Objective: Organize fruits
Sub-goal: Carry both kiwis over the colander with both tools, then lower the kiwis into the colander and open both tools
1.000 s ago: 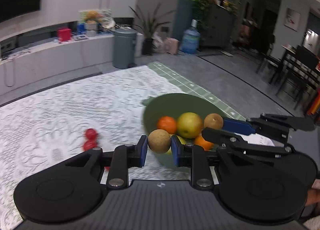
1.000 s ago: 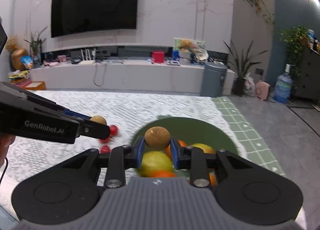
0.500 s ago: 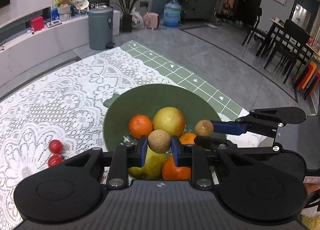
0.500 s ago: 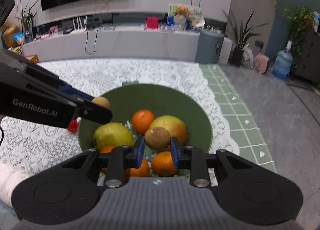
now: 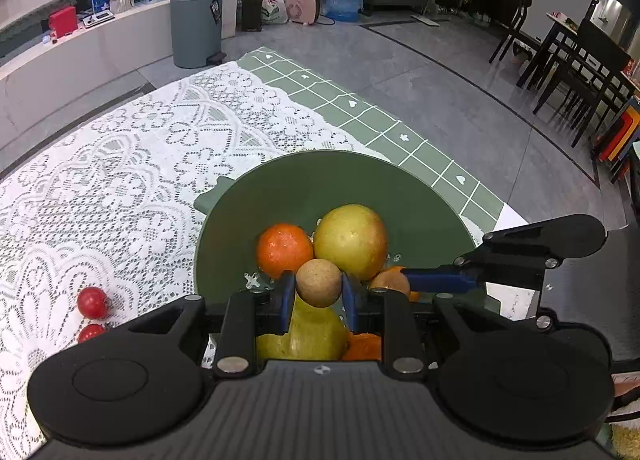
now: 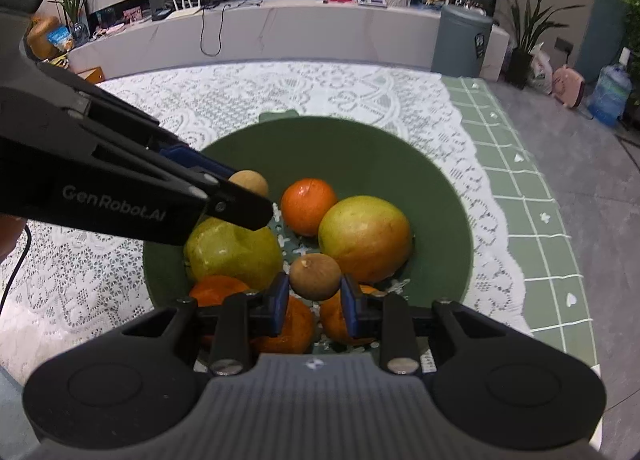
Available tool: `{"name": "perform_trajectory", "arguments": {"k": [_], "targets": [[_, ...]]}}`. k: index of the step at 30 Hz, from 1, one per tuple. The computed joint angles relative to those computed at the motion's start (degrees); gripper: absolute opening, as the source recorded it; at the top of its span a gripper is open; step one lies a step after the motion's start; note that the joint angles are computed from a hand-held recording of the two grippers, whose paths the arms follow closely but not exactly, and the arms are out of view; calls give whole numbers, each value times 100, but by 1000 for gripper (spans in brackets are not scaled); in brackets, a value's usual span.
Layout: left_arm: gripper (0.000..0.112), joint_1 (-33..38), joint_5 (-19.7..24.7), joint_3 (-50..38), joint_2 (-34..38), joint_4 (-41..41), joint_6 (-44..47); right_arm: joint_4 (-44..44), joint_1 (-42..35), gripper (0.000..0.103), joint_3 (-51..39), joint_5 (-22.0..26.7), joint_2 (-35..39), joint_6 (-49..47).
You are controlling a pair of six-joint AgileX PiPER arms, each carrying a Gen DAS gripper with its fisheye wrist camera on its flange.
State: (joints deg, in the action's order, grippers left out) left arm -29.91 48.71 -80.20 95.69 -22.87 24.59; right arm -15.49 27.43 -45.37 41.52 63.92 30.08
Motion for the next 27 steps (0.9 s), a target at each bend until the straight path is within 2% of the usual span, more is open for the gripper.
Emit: {"name": "perform_trajectory", "arguments": {"k": [9, 27], "targets": [[28, -65, 226, -311, 361, 75, 24, 768, -479, 25, -128, -38, 211, -886], [28, -168, 463, -615, 712, 123, -17, 945, -665, 25, -261, 20, 347, -1286]]}}
